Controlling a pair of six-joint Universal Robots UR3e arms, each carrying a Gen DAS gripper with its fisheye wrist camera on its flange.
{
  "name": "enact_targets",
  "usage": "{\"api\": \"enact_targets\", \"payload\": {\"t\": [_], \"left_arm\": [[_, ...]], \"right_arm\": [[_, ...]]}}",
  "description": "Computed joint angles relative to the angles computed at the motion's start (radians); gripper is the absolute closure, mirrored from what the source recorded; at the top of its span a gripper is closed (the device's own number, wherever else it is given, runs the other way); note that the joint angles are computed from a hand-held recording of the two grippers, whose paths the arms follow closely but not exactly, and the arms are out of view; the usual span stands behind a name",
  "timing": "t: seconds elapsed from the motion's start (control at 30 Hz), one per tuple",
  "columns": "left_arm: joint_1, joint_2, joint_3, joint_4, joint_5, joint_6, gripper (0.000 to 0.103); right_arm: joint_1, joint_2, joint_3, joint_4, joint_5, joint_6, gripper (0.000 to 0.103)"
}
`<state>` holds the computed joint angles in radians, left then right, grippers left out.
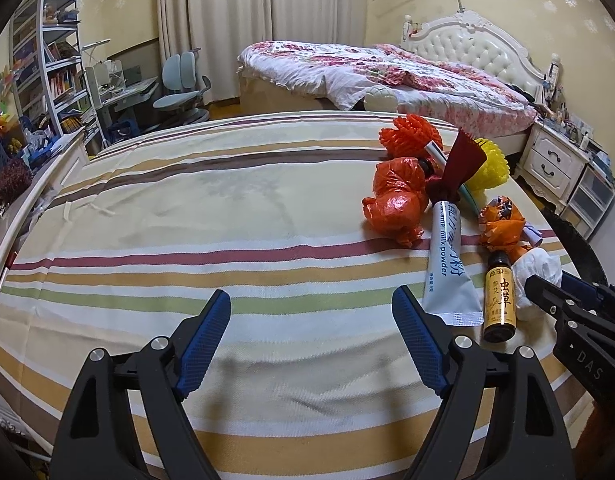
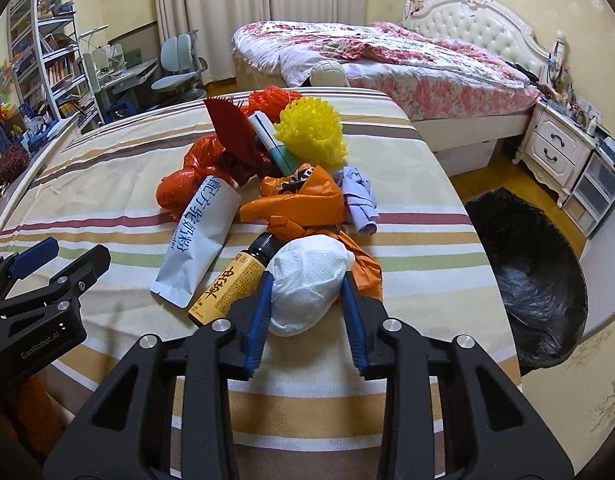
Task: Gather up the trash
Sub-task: 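Grasp the white crumpled tissue with the right tool while the left tool grasps the white tube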
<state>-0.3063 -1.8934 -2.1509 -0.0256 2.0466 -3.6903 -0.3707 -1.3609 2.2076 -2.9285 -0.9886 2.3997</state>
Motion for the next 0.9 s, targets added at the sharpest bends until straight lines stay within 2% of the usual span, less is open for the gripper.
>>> {"api": "enact_targets", "payload": {"t": [0.5,0.9], "left_arm": [[-0.044,-0.077,0.13,-0.053,-0.004,-0.006,0.023],[-0.06,-0.191,0.305,-0.122,-0.029,0.007,0.023]], "right_arm": [[-0.095,-0.06,0.026,0.021,0.069,-0.031,0.074],[-0.172,0.016,-0.051,0.031,0.078,-0.01,0.074]]}}
